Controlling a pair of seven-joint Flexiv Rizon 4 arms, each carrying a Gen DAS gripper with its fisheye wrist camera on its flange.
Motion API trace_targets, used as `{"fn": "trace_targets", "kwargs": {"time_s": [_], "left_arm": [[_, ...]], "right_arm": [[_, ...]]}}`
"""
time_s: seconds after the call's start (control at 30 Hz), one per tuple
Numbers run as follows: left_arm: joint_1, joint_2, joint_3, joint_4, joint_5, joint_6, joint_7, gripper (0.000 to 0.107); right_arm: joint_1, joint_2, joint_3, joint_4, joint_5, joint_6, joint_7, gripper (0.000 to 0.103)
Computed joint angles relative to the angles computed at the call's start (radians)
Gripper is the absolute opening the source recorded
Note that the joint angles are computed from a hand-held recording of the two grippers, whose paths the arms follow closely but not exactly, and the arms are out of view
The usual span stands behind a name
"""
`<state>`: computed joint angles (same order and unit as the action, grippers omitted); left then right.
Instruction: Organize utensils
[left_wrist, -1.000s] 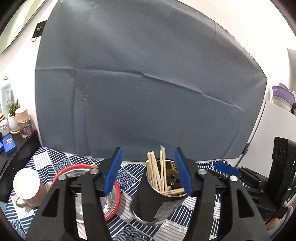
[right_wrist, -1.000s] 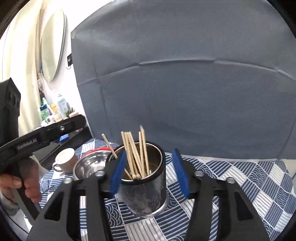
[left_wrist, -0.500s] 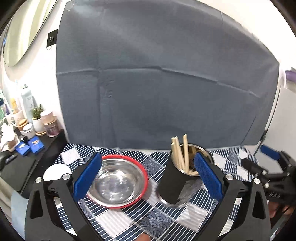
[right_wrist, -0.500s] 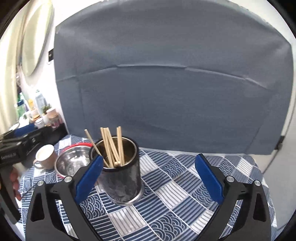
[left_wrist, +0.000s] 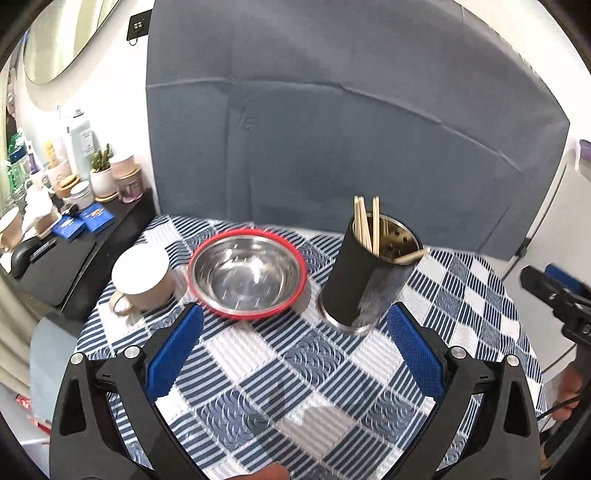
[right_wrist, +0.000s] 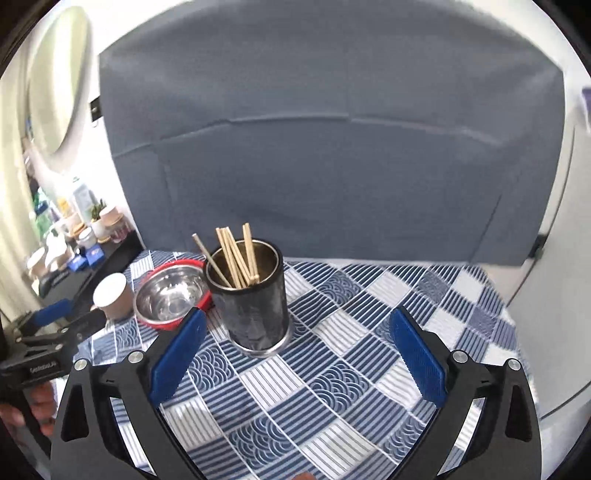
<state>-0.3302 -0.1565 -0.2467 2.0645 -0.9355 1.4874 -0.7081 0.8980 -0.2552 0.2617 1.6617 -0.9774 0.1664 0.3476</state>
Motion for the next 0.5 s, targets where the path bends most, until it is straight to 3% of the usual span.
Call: {"fn": "trace_targets", "kwargs": {"time_s": [0.27, 0.5], "left_arm": [[-0.051, 0.105, 0.056, 0.096, -0.075, -0.027, 0.054, 0.097], [-0.044, 0.154, 0.123, 0.121, 0.123, -0.143, -0.112, 0.097]], "right_arm": [[0.065, -0.024, 0.020, -0.065, 0.050, -0.059, 0.005, 0.095], [0.104, -0.041, 0.024, -0.114, 0.144, -0.110, 0.031, 0.095]]}}
